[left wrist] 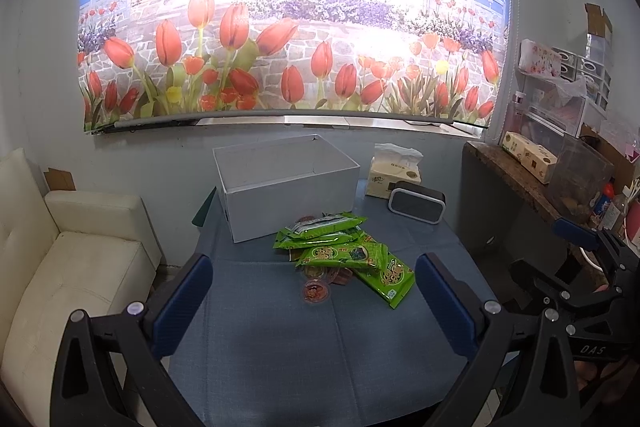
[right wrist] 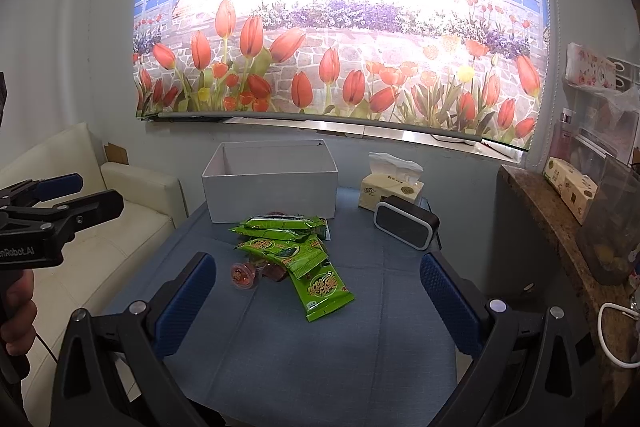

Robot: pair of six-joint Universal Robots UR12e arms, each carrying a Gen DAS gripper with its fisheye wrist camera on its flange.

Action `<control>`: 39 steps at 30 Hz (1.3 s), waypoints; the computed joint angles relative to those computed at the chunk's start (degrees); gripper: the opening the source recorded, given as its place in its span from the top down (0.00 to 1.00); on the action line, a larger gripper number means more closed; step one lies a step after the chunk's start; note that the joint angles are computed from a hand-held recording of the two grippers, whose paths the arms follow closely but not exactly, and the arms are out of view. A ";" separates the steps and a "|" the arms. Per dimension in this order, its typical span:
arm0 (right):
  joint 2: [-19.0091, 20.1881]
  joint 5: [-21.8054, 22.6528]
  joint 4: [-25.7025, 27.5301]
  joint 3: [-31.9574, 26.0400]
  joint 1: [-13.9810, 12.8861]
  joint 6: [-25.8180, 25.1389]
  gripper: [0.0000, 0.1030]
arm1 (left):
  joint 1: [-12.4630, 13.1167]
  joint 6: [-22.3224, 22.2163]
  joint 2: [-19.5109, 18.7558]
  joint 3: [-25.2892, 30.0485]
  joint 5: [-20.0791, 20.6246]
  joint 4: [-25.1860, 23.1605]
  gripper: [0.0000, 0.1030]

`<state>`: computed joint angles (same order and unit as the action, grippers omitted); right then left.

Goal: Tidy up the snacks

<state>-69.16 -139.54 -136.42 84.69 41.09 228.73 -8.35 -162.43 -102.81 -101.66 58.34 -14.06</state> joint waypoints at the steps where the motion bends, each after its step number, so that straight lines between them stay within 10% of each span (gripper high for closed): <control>1: -0.02 0.03 0.20 -0.03 -0.04 0.10 0.00 | -0.02 0.07 -0.01 -0.06 -0.01 0.06 0.00; 39: -0.15 -0.45 -1.83 -0.35 -0.54 -0.83 0.00 | -0.18 1.97 0.20 -0.30 -0.58 -0.83 0.00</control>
<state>-69.31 -139.99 -138.25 84.34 40.55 227.90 -8.53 -160.46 -102.60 -101.95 57.76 -14.89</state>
